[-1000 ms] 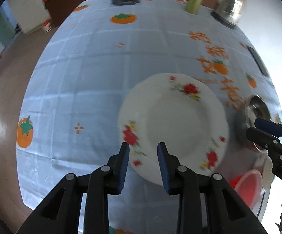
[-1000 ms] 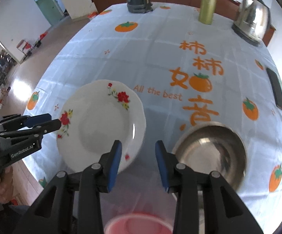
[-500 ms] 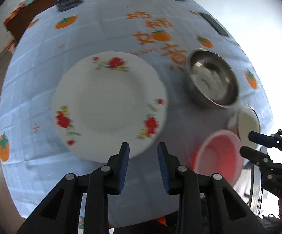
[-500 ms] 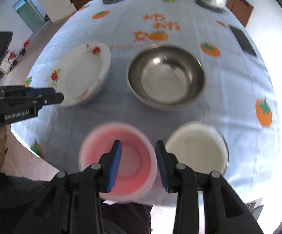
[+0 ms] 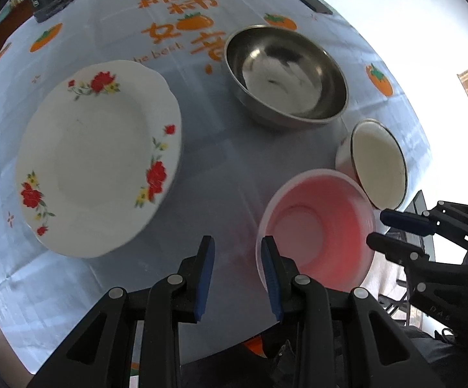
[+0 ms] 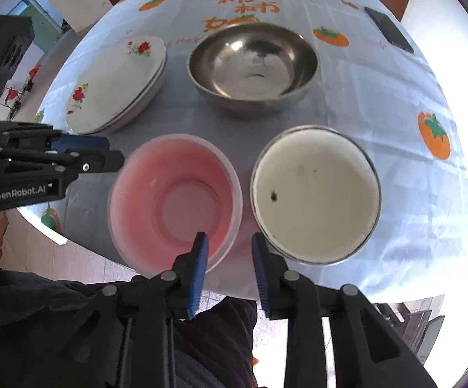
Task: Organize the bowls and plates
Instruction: 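Close both grippers on opposite rims of the pink plastic bowl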
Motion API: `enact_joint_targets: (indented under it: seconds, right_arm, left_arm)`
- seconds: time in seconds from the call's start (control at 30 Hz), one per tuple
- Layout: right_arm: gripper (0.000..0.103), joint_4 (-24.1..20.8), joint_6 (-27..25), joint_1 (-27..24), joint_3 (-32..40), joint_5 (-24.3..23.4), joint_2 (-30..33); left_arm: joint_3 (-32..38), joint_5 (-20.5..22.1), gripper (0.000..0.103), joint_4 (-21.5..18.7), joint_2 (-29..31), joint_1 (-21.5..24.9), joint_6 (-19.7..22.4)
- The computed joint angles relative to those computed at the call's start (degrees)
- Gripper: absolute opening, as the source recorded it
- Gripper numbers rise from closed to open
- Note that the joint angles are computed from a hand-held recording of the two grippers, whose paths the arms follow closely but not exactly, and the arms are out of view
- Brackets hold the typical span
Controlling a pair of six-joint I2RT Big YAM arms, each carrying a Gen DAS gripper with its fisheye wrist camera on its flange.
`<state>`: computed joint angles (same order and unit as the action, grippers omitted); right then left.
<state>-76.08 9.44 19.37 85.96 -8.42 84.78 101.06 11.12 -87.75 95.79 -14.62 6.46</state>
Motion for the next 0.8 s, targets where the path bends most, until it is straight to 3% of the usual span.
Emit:
enact_joint_targets:
  seconds: [0.2,0.43,0.47,0.5,0.53,0.8]
  right_arm:
    - [0.023,0.30,0.18,-0.49,-0.69,-0.51,-0.21]
    - [0.012,0.43,-0.55,-0.14,-0.60,-0.82,-0.15]
    - [0.011,0.41,-0.64,-0.08,-0.61,-0.80,-0.11]
    - [0.010,0.52,-0.72,-0.02,-0.65,-0.76,-0.10]
    - [0.009,0.66,-0.79,0.14,-0.60,-0.72,-0.09]
    - [0.007,1.14,-1.29,0.30,-0.61,-1.29,-0.12]
  left_arm:
    - [-0.35,0.55,0.033,-0.68,0.13,-0.74,0.62]
    - [-0.53,1.16,0.032,-1.13,0.29,-0.93,1.53]
    - [-0.62,1.24,0.029,-1.15,0.39,-1.10,1.41]
    - [-0.54,1.35,0.018,-1.37,0.52,-1.09,1.54]
    - [-0.56,1.37,0.016,-1.53,0.51,-1.07,1.70]
    - [-0.54,2.18,0.011,-2.01,0.68,-0.97,1.20]
